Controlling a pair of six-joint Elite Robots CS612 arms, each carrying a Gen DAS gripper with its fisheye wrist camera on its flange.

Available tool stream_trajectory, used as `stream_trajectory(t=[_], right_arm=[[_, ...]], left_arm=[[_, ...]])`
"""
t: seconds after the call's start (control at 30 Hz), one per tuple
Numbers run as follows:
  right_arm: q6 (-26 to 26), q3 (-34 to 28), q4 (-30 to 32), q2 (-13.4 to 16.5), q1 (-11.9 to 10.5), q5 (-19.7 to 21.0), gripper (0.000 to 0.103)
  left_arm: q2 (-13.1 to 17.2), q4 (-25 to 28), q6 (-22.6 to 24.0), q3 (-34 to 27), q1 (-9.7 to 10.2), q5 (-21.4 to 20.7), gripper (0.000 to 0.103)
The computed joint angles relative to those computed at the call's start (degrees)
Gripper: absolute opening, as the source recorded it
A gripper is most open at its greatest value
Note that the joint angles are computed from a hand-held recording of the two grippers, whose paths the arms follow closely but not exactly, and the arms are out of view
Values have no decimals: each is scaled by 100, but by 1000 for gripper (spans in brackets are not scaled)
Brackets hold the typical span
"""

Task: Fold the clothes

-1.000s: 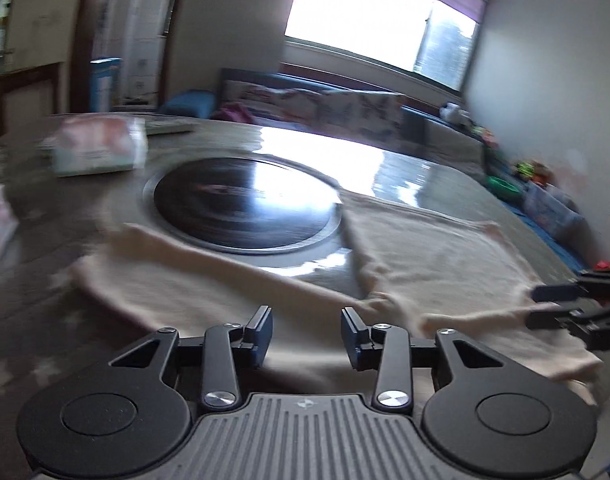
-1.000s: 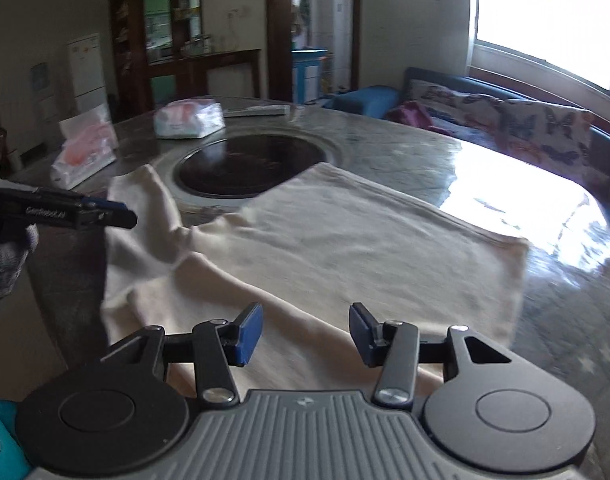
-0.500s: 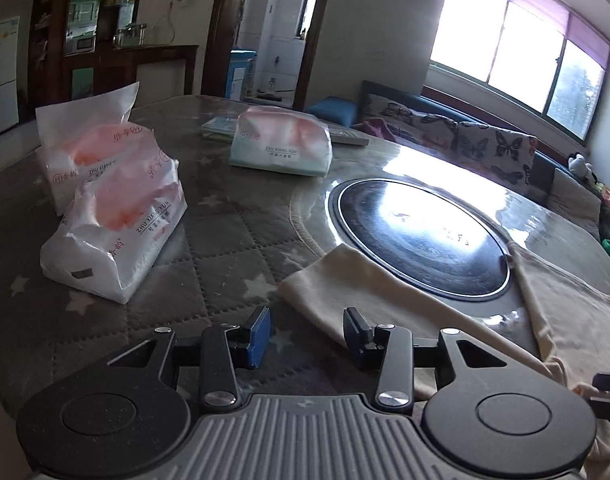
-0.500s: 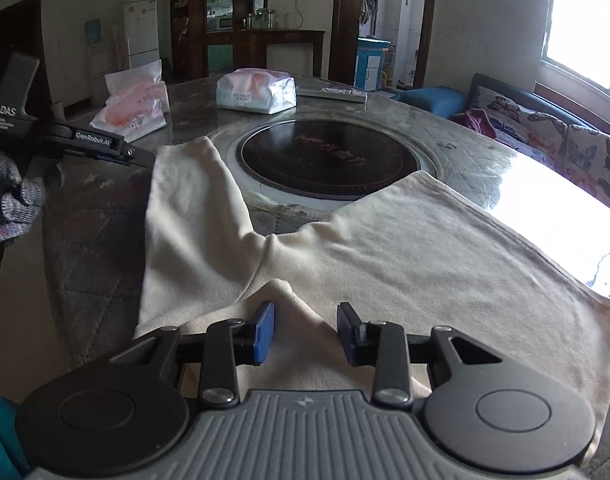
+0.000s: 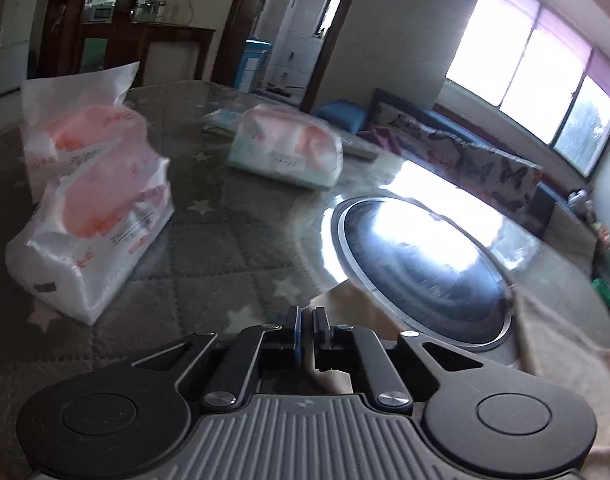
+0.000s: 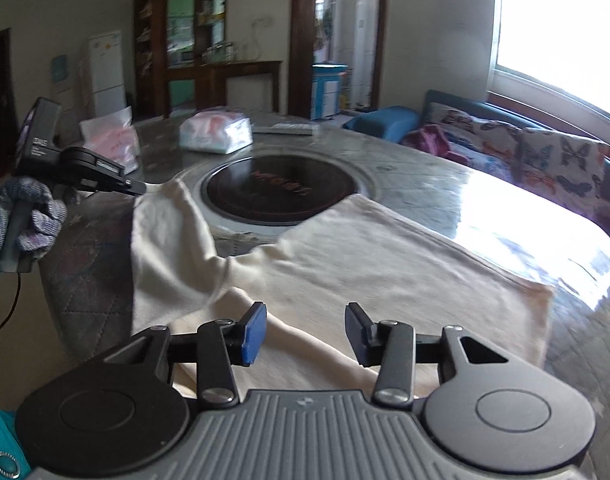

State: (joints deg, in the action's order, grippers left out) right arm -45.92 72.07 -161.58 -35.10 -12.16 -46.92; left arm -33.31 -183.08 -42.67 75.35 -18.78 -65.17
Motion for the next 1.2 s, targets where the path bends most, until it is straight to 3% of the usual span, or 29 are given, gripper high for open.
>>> stream_trajectory(t=[0.17, 0.37, 0.67, 0.83, 0.97, 1.03, 1.1, 1.2], right_arm=[[584, 48, -420, 30, -139, -103, 44], [1276, 142, -945, 76, -318, -168, 44], [2118, 391, -1554, 61, -598, -395, 44], [2412, 454, -1661, 63, -683, -603, 44], [2520, 477, -1676, 58, -695, -671, 44], [2552, 485, -1679, 54, -696, -694, 44], [2506, 478, -1658, 47, -678, -664, 44], [2341, 431, -1500, 54, -633, -535, 44]], left_arm=[[-12, -694, 732, -212, -116, -586, 5], [121, -959, 1526, -766, -319, -1708, 5], [582, -633, 2025, -1621, -576, -3567, 5], [836, -51, 2365, -1954, -656, -4378, 6], [888, 515, 2713, -1968, -671, -4708, 8], [850, 540, 2814, -1842, -630, -4849, 11], [781, 445, 2943, -1692, -592, -4767, 19], [637, 255, 3030, -1406, -518, -4307, 20]])
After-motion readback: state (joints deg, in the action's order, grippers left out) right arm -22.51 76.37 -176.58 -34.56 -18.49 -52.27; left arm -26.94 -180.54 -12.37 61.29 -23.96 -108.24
